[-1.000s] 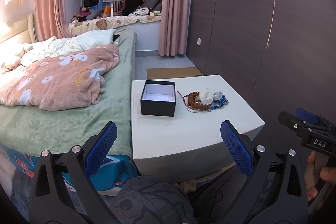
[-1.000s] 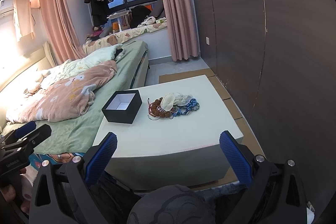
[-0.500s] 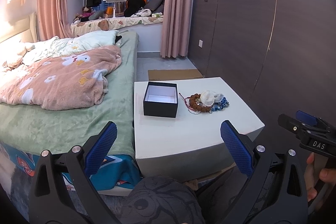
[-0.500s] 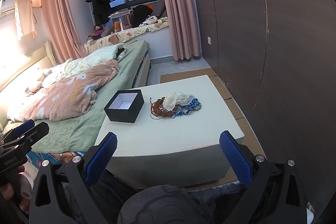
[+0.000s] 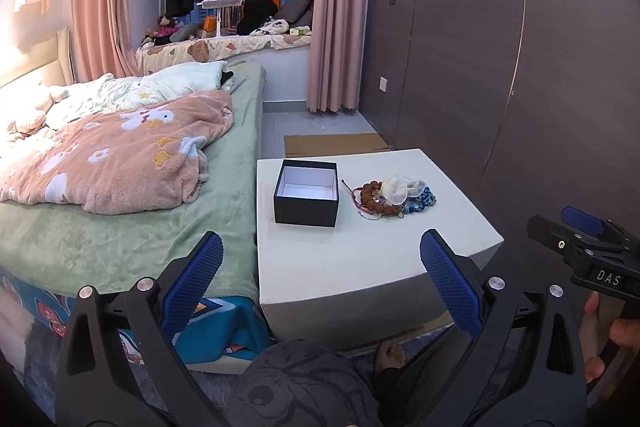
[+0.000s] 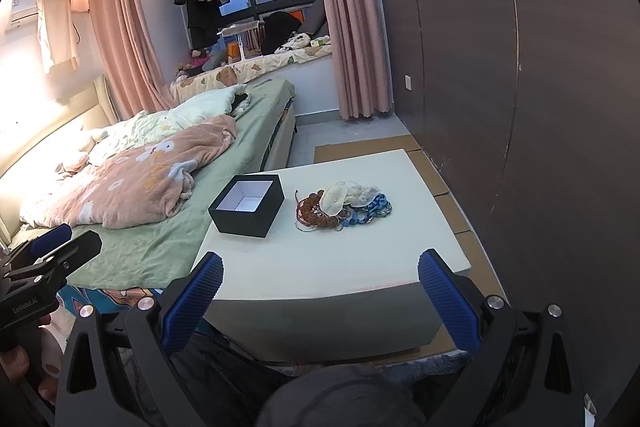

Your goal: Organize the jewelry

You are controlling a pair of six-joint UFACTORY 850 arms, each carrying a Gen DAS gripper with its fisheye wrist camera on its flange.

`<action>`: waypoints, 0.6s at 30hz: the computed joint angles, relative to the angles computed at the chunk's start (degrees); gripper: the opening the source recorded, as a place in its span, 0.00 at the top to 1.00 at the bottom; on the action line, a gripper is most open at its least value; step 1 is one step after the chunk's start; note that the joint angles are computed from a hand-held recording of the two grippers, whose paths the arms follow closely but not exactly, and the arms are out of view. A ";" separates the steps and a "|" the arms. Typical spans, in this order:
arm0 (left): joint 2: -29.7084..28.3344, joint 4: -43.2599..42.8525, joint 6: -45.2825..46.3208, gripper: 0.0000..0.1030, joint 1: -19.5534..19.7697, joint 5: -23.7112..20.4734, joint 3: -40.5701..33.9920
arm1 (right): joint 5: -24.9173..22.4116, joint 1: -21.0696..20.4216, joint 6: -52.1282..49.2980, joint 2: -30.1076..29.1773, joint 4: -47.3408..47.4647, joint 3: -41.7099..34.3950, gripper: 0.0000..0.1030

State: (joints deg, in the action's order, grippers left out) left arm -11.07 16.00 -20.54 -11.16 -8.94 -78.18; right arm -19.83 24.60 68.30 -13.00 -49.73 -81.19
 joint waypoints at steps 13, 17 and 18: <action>-5.46 -12.34 12.88 0.04 -1.12 -6.83 -8.75 | 1.11 -4.20 -5.65 -2.44 8.97 -2.88 0.07; -8.76 -16.08 16.98 0.04 -1.25 -10.26 -13.87 | 0.03 -6.12 -8.46 -4.52 13.86 -5.44 0.07; -10.16 -17.29 17.96 0.04 -1.24 -11.83 -16.04 | -0.33 -6.57 -9.38 -5.18 15.02 -6.19 0.07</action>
State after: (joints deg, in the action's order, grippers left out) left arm -21.23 -1.29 -2.58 -12.40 -20.77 -94.22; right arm -20.16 18.03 58.93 -18.18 -34.72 -87.37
